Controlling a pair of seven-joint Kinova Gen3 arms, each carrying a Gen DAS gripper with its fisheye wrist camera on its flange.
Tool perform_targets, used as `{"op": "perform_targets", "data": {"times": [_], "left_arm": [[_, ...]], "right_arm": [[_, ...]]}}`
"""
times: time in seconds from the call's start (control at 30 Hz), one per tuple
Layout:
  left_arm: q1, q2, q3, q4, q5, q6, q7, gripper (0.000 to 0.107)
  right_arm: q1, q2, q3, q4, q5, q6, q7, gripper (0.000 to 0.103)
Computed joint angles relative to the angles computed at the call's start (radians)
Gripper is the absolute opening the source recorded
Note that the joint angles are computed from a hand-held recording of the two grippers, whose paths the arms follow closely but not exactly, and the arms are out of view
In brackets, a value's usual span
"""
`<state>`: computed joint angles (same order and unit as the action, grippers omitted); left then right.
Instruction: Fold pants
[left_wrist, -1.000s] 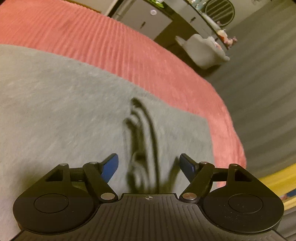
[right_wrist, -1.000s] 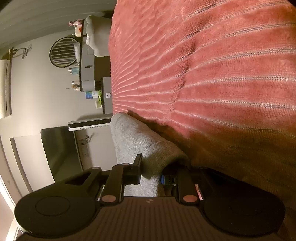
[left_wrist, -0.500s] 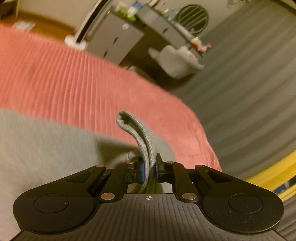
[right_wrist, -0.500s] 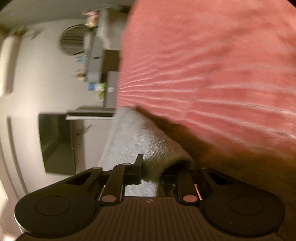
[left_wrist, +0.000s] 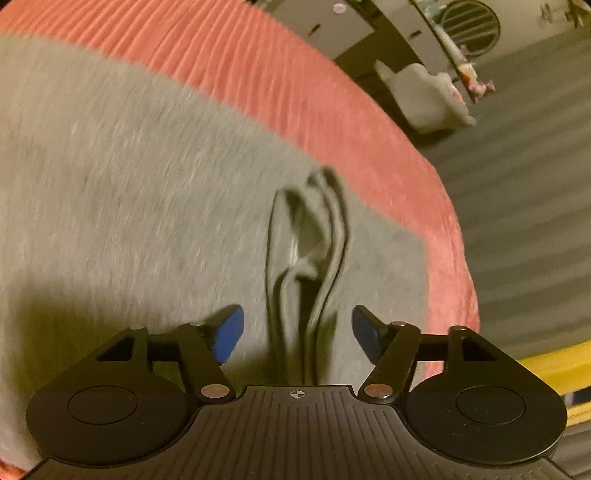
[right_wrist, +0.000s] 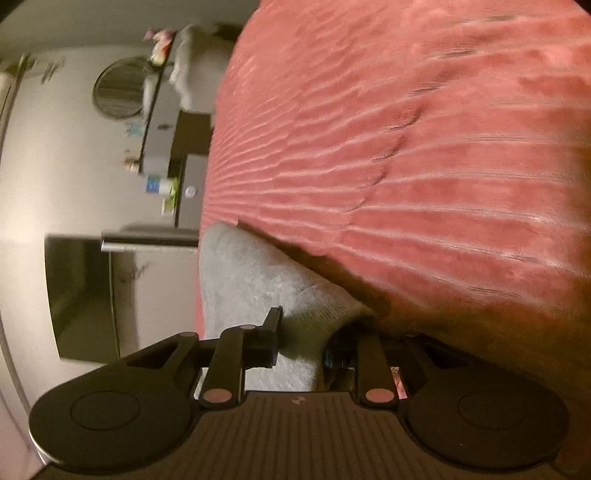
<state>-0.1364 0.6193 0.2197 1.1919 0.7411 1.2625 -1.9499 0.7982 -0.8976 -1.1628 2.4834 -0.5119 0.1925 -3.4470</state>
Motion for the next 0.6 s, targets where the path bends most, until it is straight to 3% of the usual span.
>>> {"op": "perform_targets", "data": {"times": [0.1, 0.17, 0.23, 0.3, 0.33, 0.4, 0.5, 0.6], "left_arm": [[-0.045, 0.007, 0.024, 0.068, 0.098, -0.016, -0.023, 0.090], [-0.035, 0.022, 0.029, 0.065, 0.115, -0.019, -0.029, 0.088], [0.006, 0.038, 0.020, 0.024, 0.078, -0.011, 0.000, 0.075], [0.036, 0.048, 0.018, -0.012, 0.043, 0.006, 0.025, 0.047], [0.050, 0.055, 0.015, -0.037, 0.020, 0.024, 0.042, 0.041], [0.075, 0.072, 0.009, -0.084, -0.022, 0.046, 0.069, 0.019], [0.079, 0.080, 0.013, -0.120, -0.032, 0.053, 0.089, 0.016], [0.062, 0.051, 0.033, -0.126, -0.020, 0.026, 0.043, 0.015]], "right_arm": [[0.019, 0.006, -0.011, -0.003, 0.015, -0.033, 0.019, 0.043], [0.044, 0.017, -0.031, -0.022, 0.025, -0.037, 0.032, 0.046], [0.045, 0.019, -0.032, -0.033, 0.031, -0.027, 0.042, 0.048], [0.051, 0.018, -0.040, -0.033, 0.023, -0.033, 0.040, 0.048], [0.052, 0.017, -0.042, -0.030, 0.019, -0.039, 0.038, 0.048], [0.051, 0.007, -0.045, -0.026, 0.012, -0.040, 0.033, 0.045], [0.036, 0.020, -0.052, -0.007, -0.002, -0.064, 0.023, 0.018], [0.013, 0.025, -0.053, 0.017, -0.030, -0.098, -0.010, 0.018]]}}
